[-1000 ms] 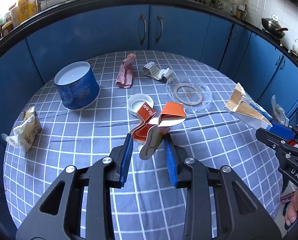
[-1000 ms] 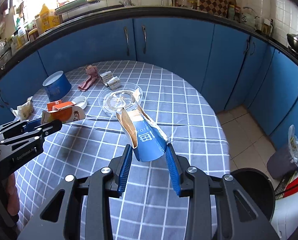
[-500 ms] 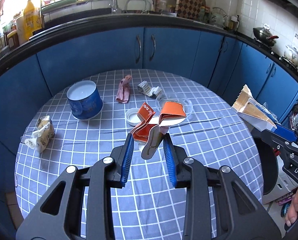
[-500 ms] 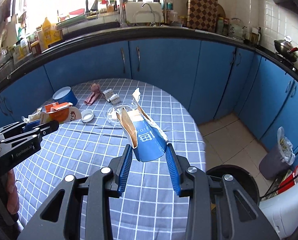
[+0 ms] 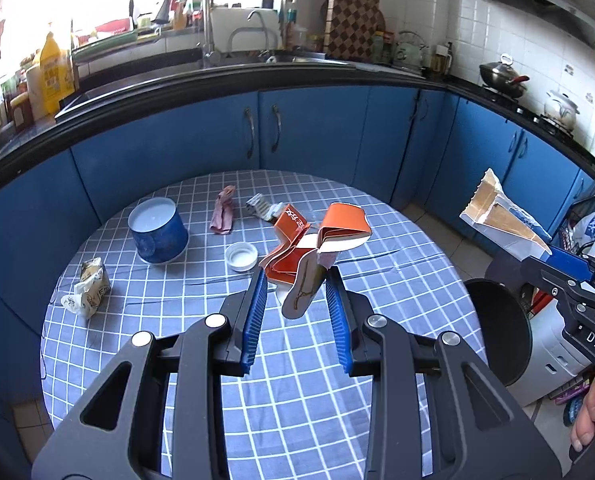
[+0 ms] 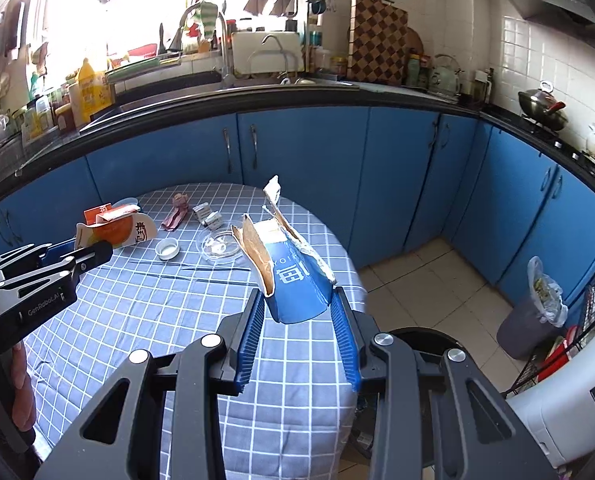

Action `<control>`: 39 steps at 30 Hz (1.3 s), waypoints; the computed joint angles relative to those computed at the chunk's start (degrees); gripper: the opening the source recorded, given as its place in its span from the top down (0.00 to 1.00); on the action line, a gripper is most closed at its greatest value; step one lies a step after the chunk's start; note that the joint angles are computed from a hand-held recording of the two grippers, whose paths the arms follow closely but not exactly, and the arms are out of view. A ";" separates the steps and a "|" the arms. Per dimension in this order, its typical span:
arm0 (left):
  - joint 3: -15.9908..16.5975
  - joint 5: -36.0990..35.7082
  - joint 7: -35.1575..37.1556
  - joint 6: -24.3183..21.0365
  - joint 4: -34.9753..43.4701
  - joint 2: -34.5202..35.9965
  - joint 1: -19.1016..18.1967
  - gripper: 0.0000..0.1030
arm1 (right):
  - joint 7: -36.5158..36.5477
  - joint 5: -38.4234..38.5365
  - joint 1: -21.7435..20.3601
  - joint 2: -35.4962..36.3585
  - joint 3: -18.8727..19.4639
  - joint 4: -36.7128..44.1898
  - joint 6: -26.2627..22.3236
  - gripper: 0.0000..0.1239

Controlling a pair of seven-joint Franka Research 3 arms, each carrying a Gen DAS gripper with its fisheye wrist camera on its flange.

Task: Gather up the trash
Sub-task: 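Carry the blue paper carton over the bin with the right tool while the left tool holds the orange carton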

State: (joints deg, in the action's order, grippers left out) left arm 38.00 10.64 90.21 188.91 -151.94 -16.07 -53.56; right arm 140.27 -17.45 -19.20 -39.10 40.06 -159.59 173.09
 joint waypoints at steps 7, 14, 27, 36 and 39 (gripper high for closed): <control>-6.29 1.31 -0.91 0.26 -1.47 -2.01 3.46 0.69 | 0.55 1.00 3.10 -5.24 -2.70 -3.18 -2.39 0.72; -8.59 3.12 -1.75 0.21 -1.72 -2.68 2.69 0.69 | 1.32 1.50 5.51 -10.55 -5.28 -6.35 -5.40 0.72; -8.25 3.63 -1.46 -0.08 0.58 -1.48 -4.19 0.69 | 2.87 0.51 7.38 -18.96 -8.98 -10.77 -10.50 0.72; -8.64 4.15 -3.03 0.95 3.95 1.38 -7.16 0.69 | 2.07 -0.42 5.31 -20.33 -10.73 -11.63 -10.23 0.72; -4.90 4.97 -4.04 0.80 5.40 2.16 -11.80 0.69 | 1.91 -0.35 3.90 -19.97 -10.99 -11.75 -9.37 0.72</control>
